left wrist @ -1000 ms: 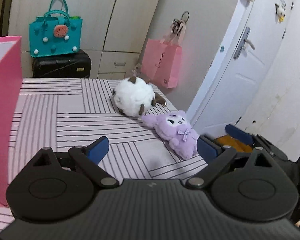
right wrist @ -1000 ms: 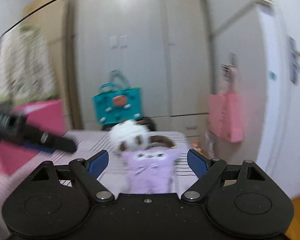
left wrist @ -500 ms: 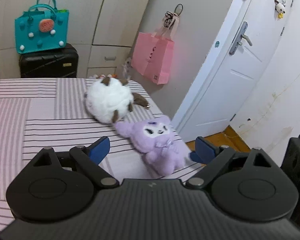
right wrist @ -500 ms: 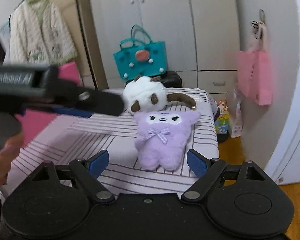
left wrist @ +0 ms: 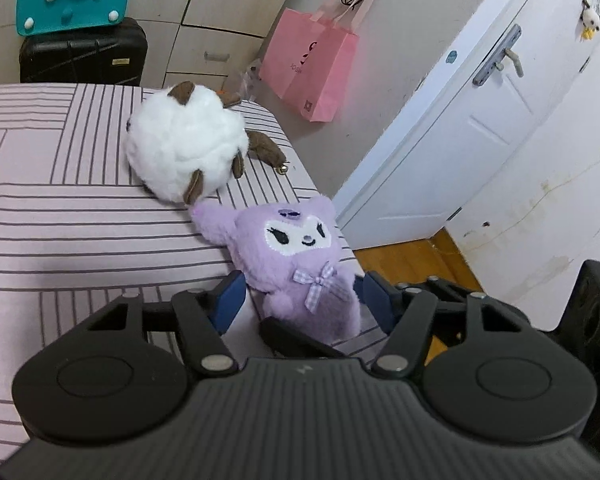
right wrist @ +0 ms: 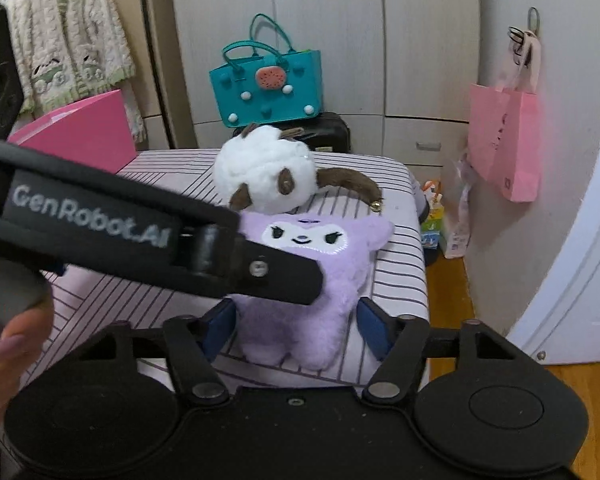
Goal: Organize soft objects
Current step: 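Close both tools on the purple plush doll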
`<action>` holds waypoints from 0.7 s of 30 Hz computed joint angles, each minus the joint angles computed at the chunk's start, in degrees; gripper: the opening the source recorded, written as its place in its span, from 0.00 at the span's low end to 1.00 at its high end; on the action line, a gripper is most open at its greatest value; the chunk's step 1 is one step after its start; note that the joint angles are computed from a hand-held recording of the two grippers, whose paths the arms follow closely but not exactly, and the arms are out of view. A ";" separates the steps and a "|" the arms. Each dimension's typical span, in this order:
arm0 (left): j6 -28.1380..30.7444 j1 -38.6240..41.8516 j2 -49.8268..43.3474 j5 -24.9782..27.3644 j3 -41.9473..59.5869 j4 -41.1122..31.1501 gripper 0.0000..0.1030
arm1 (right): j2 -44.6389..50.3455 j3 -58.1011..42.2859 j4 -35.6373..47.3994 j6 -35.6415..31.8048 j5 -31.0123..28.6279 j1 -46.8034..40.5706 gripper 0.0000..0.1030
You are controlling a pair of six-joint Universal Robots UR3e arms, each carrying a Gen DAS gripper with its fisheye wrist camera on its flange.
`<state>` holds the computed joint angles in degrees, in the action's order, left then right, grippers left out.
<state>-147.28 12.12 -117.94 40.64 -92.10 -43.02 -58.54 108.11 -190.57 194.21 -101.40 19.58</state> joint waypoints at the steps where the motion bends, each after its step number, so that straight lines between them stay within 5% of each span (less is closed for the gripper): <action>1: -0.35 0.05 -0.28 -0.35 -0.30 0.65 0.58 | 0.40 -0.23 -0.29 -0.29 0.35 0.03 0.60; 6: -2.62 0.12 -1.42 -0.45 -2.12 4.79 0.44 | 2.23 -0.93 -2.24 0.73 -1.88 1.35 0.53; 21: -2.76 1.72 -0.55 -2.44 -5.60 7.38 0.39 | 3.33 -1.92 -3.23 3.79 -3.61 2.83 0.50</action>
